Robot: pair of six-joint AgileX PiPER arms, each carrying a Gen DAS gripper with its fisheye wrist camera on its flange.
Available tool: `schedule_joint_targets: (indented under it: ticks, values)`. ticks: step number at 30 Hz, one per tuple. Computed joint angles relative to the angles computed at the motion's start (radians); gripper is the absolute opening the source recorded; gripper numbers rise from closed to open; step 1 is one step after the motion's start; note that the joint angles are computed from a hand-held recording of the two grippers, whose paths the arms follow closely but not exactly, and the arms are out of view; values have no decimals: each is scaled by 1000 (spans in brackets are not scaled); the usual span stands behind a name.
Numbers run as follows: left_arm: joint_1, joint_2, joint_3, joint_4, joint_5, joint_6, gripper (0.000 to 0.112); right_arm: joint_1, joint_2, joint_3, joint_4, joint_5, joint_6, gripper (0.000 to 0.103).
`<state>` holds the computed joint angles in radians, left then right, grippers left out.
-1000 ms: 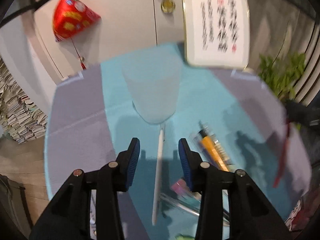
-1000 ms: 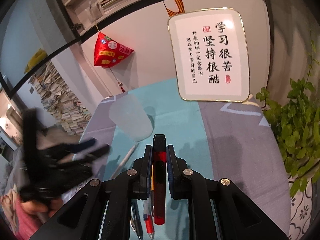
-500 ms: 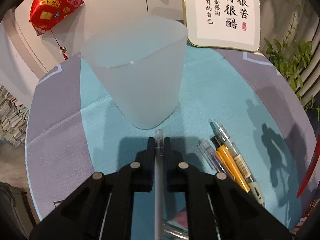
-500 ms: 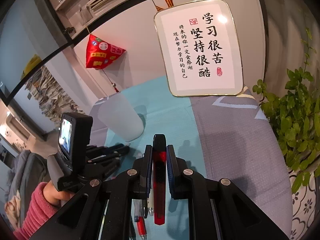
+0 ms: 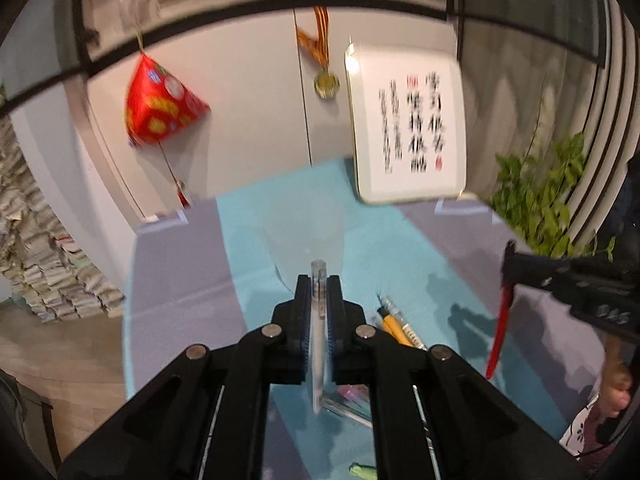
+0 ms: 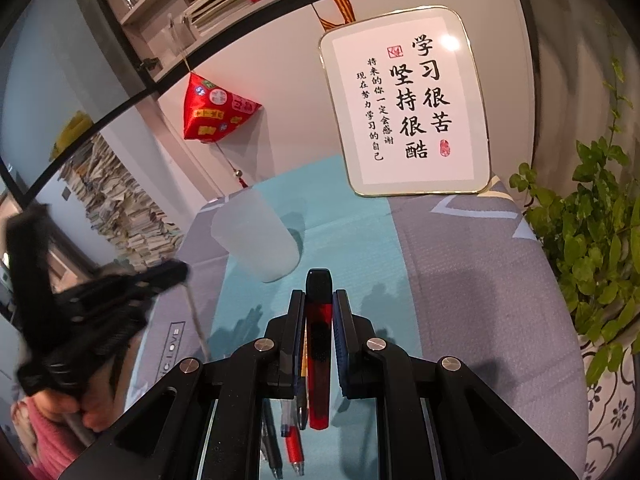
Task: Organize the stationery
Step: 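Lift the white pen toward the clear cup with the left tool while the right tool lifts the red marker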
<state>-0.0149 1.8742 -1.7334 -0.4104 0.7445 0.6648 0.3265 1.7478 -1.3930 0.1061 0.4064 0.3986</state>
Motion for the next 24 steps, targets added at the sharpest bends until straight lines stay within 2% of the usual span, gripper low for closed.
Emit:
schedule_joint_targets:
  ticks: [3,6,10,20,21,24]
  values:
    - [19,-38,3,-49,-13,29,5,7,-16,14,-2,-8,5,14]
    - [13,-32,-44,-32,-18,4,5,14,-24,19,-10,-11,14,14]
    - [-3,28,-194,-4,17,-62,5,20,-35,29,-24,-14,29,14]
    - [-30,300,-669,73,81,-266,5,11,-39,26,-88,-11,88,14]
    - [-32,329,-716,90,98,-284,5,9,-34,19,-103,-8,101,14]
    - [-17,467,-939,88,220,-344,5,9,-3,-29,-185,20,161,14]
